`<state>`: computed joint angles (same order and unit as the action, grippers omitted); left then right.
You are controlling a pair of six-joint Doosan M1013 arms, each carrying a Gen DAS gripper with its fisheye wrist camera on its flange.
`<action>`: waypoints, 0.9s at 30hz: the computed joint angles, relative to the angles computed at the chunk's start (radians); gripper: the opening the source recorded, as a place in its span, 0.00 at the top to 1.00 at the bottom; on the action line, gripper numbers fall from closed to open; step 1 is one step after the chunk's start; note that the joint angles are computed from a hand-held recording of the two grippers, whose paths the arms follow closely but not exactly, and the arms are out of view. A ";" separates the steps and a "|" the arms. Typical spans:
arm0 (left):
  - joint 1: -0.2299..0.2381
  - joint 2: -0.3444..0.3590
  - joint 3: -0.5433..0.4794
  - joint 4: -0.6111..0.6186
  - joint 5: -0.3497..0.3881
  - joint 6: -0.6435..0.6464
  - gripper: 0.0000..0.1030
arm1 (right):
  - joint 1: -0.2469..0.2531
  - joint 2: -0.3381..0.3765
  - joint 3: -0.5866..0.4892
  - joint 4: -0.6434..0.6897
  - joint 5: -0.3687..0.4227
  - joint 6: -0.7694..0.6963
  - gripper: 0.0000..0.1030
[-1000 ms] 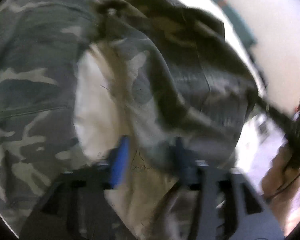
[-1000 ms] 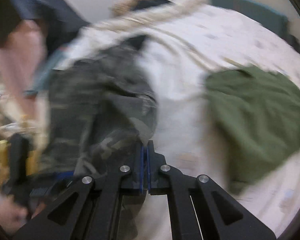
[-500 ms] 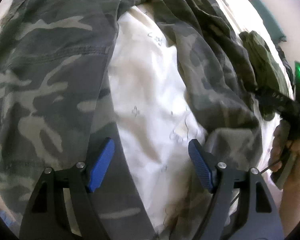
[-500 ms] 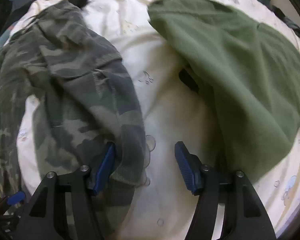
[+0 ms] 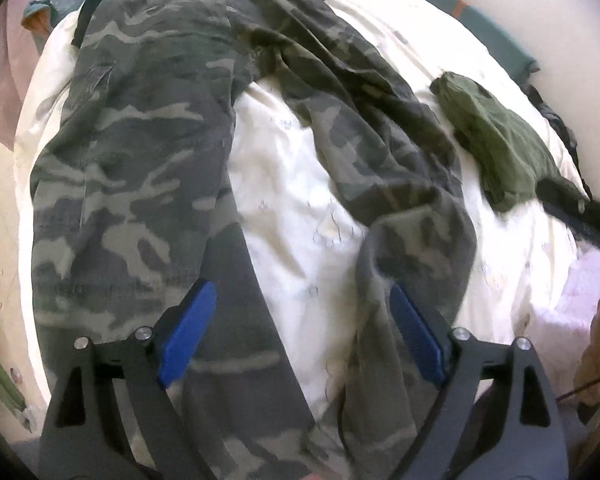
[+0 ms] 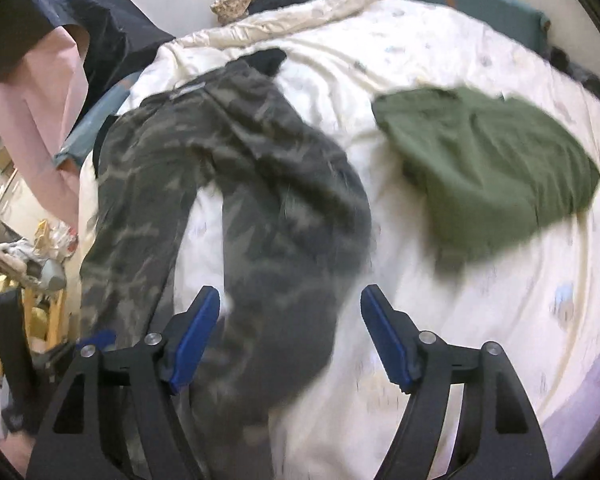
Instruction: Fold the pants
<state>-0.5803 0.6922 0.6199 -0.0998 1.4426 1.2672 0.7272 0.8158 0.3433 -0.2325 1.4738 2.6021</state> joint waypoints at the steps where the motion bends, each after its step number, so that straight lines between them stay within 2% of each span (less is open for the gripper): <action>1: -0.003 -0.011 0.021 -0.002 -0.005 -0.006 0.16 | 0.003 -0.038 0.075 0.009 -0.033 0.034 0.27; 4: -0.010 -0.060 0.112 -0.029 -0.025 -0.021 0.16 | 0.010 -0.141 0.282 0.052 -0.151 0.116 0.27; 7: -0.028 -0.112 0.214 -0.047 -0.069 -0.017 0.16 | 0.025 -0.207 0.410 0.069 -0.198 0.148 0.27; 12: -0.065 -0.153 0.317 -0.094 -0.083 0.015 0.19 | 0.039 -0.250 0.501 0.085 -0.209 0.179 0.27; 15: -0.104 -0.151 0.324 -0.011 -0.091 0.064 0.20 | 0.037 -0.249 0.503 0.083 -0.193 0.178 0.27; 18: -0.110 -0.120 0.299 0.001 -0.049 0.078 0.42 | 0.031 -0.256 0.511 0.084 -0.213 0.202 0.27; 20: -0.098 -0.122 0.294 -0.034 -0.044 0.043 0.63 | 0.030 -0.264 0.521 0.080 -0.230 0.225 0.27; 21: -0.098 -0.126 0.292 -0.036 -0.042 0.055 0.83 | 0.029 -0.267 0.524 0.077 -0.235 0.232 0.27; 22: -0.095 -0.134 0.291 -0.059 -0.037 0.070 0.87 | 0.030 -0.268 0.524 0.071 -0.237 0.238 0.27; 27: -0.057 -0.198 0.336 -0.306 -0.054 0.087 0.89 | 0.032 -0.278 0.532 0.047 -0.245 0.263 0.27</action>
